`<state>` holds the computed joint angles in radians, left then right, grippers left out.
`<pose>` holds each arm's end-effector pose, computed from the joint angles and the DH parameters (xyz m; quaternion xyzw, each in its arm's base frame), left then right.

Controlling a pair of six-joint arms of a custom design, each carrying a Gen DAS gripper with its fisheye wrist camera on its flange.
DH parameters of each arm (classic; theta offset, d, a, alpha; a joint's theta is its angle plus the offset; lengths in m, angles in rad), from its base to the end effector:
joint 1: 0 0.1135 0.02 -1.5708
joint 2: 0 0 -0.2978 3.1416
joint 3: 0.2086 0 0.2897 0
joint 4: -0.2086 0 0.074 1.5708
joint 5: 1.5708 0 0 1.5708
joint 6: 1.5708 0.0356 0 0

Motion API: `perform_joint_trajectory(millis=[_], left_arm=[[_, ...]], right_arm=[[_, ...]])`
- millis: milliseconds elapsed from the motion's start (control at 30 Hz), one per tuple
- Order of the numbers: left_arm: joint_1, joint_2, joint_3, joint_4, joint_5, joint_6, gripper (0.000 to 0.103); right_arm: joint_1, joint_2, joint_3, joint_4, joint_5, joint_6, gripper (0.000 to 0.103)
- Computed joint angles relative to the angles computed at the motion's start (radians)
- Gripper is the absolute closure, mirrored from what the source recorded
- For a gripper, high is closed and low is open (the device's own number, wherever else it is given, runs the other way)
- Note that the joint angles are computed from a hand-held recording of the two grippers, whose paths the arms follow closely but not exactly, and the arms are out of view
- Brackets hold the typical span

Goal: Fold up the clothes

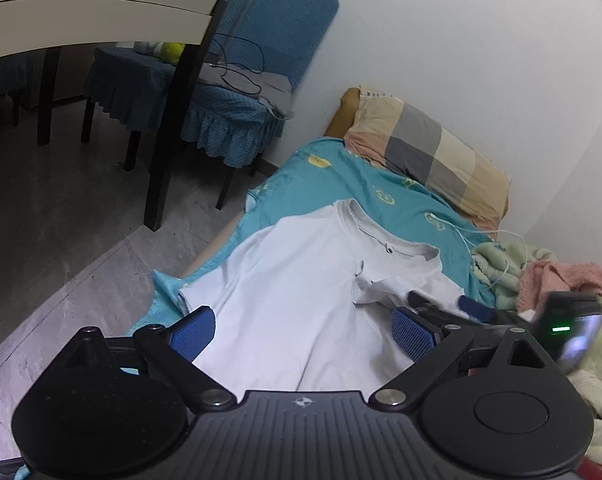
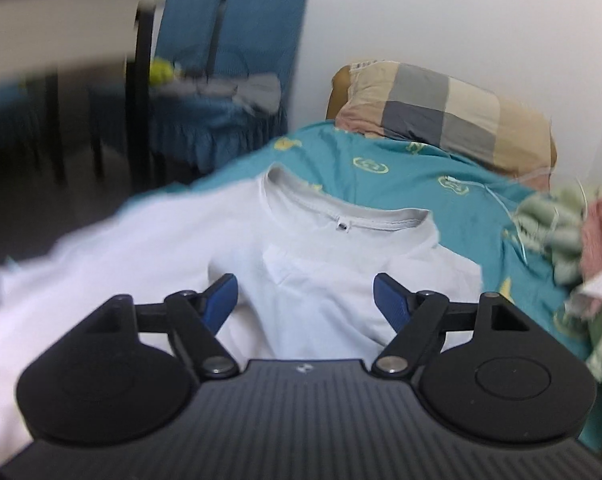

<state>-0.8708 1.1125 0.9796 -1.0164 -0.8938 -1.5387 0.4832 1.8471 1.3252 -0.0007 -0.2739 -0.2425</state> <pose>0.1607 -0.1477 0.3146 -0.3745 0.8035 -0.0249 0.4621 0.4123 0.2272 0.2567 -0.3683 0.7776 0.1769 0.4780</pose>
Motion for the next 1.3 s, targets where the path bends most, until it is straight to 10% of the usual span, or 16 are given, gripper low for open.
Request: perform_joint_trajectory(millis=[333, 600, 933, 1067, 1133, 1300], left_arm=[[-0.151, 0.168, 0.134, -0.031, -0.018, 0.009, 0.011], [-0.251, 0.328, 0.235, 0.129, 0.082, 0.11, 0.02], [-0.292, 0.515, 0.244, 0.516, 0.371, 0.174, 0.055], [-0.305, 0.582, 0.272, 0.521, 0.421, 0.158, 0.069], [-0.301, 0.597, 0.276, 0.51, 0.437, 0.165, 0.094], [-0.28, 0.502, 0.205, 0.576, 0.425, 0.167, 0.101]], right_arm=[[-0.375, -0.451, -0.178, -0.39, -0.366, 0.195, 0.026], [-0.671, -0.603, -0.324, -0.454, -0.525, 0.27, 0.025], [-0.736, -0.52, -0.283, -0.477, -0.572, 0.26, 0.025], [-0.729, -0.48, -0.259, -0.52, -0.565, 0.242, 0.025], [-0.723, -0.463, -0.25, -0.536, -0.557, 0.233, 0.025], [-0.713, -0.43, -0.23, -0.562, -0.548, 0.218, 0.025]])
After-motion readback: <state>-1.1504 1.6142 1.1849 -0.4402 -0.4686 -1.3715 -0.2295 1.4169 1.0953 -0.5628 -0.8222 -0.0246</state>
